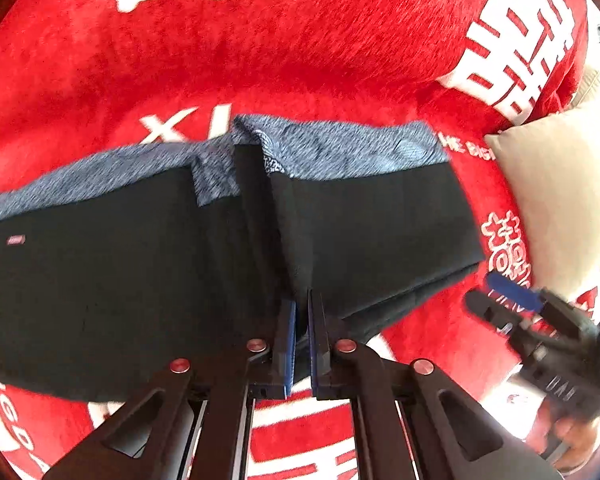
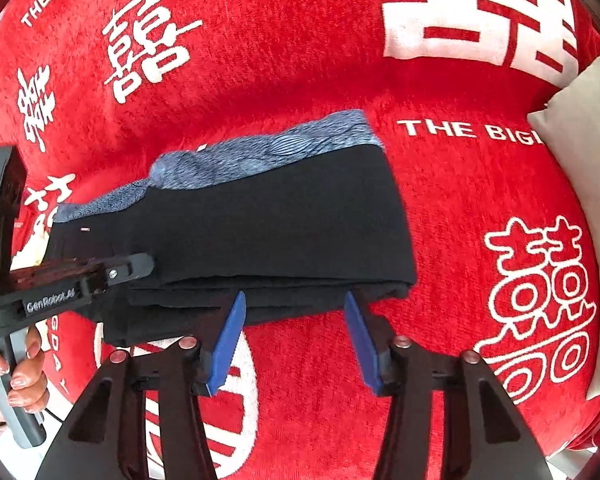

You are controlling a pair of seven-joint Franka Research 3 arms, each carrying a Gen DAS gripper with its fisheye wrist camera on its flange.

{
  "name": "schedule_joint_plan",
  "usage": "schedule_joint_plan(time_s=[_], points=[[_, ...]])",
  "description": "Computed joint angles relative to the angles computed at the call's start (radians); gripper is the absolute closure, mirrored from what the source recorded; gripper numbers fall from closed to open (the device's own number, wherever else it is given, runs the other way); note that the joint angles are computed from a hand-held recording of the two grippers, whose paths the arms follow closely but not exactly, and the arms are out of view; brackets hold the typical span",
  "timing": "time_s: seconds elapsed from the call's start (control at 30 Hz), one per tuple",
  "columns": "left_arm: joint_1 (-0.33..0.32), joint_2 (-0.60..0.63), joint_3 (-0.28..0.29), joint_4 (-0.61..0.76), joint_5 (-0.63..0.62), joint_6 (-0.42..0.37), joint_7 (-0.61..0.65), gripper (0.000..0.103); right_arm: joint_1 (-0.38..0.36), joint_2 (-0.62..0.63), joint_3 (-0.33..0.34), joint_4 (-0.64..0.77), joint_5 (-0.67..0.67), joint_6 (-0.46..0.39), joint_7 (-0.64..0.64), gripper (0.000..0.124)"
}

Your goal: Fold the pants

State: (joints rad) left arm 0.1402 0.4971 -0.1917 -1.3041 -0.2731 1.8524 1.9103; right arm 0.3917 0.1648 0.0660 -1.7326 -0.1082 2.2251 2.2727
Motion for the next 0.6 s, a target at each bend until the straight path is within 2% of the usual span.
schedule_joint_plan(time_s=[0.07, 0.17, 0.3, 0.4, 0.43, 0.47, 0.53, 0.6], points=[[0.000, -0.034, 0.009, -0.076, 0.019, 0.018, 0.005, 0.096, -0.003, -0.017, 0.000, -0.024, 0.009, 0.002, -0.005, 0.068], [-0.001, -0.103, 0.012, -0.194, 0.023, 0.111, 0.049, 0.096, -0.013, -0.034, 0.003, -0.049, 0.041, -0.005, -0.020, 0.068], [-0.016, -0.145, 0.030, -0.230, 0.051, 0.138, 0.023, 0.096, -0.035, -0.035, -0.003, -0.043, 0.066, 0.023, -0.052, 0.068], [-0.023, -0.157, 0.042, -0.214, 0.068, 0.153, -0.016, 0.096, -0.060, 0.010, -0.019, 0.024, 0.085, 0.028, -0.075, 0.068], [-0.025, -0.155, 0.042, -0.203, 0.071, 0.161, -0.027, 0.096, -0.068, 0.034, -0.025, 0.056, 0.092, 0.028, -0.084, 0.070], [-0.029, -0.143, 0.040, -0.178, 0.072, 0.164, -0.039, 0.096, -0.074, 0.059, -0.030, 0.088, 0.099, 0.025, -0.096, 0.081], [-0.042, -0.105, 0.032, -0.121, 0.078, 0.170, -0.055, 0.096, -0.087, 0.138, -0.039, 0.192, 0.117, -0.011, -0.124, 0.094], [-0.062, -0.058, 0.023, -0.068, 0.097, 0.178, -0.071, 0.096, -0.094, 0.208, -0.046, 0.282, 0.140, -0.041, -0.137, 0.098]])
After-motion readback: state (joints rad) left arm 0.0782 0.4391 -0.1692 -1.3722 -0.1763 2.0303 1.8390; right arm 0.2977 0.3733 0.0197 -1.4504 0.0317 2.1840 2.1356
